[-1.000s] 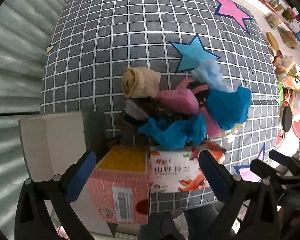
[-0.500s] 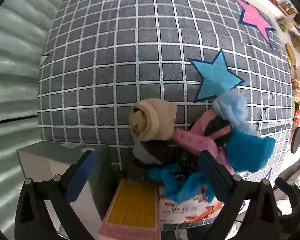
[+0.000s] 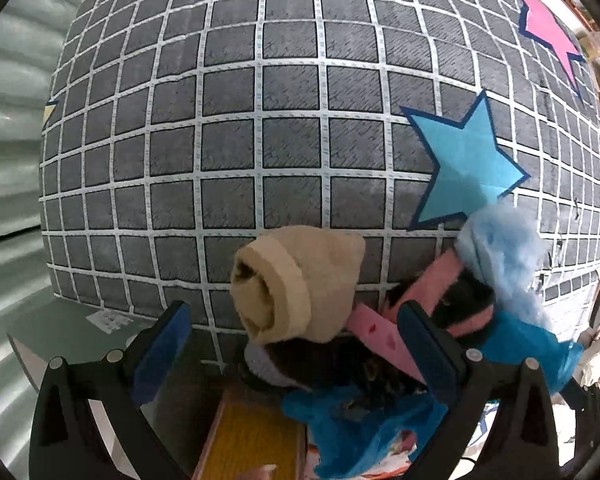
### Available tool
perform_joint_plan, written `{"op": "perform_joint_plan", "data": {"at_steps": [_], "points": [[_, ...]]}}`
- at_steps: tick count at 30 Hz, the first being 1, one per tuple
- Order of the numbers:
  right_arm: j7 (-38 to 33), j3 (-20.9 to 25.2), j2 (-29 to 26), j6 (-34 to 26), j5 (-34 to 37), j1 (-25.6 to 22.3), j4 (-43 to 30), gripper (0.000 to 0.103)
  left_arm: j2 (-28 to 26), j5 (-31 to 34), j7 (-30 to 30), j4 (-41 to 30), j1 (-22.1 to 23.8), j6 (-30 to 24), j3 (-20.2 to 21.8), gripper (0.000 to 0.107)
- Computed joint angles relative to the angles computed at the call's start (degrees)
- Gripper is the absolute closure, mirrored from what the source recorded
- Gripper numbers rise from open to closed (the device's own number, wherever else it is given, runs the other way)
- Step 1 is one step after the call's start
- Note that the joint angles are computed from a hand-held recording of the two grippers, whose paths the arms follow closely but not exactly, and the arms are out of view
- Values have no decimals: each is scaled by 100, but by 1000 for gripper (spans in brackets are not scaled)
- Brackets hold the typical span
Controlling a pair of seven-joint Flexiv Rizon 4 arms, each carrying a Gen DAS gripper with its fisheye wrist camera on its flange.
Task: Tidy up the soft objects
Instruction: 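Reach into the soft pile and grasp the beige knit hat with left gripper while right grasps blue cloth, then lift the beige hat with left gripper while right gripper lifts the blue cloth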
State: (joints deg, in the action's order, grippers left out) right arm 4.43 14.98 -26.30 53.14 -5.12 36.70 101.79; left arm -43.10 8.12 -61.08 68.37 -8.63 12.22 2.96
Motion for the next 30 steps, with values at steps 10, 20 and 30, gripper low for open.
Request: {"op": "perform_joint_plan", "data": {"at_steps": [10,20,30], "points": [[-176,-48,-359,-25,-10,1,-290,28,-398,0,35,-72,-5,58,-10,41],[584,-273,117,917,-234,178,594,65,5,-402,358,451,320,600,-105,80],[1615,-351,754,1099,-1103,247,1218,65,1081,-834,760,1539,371,1177,-281,79]]}}
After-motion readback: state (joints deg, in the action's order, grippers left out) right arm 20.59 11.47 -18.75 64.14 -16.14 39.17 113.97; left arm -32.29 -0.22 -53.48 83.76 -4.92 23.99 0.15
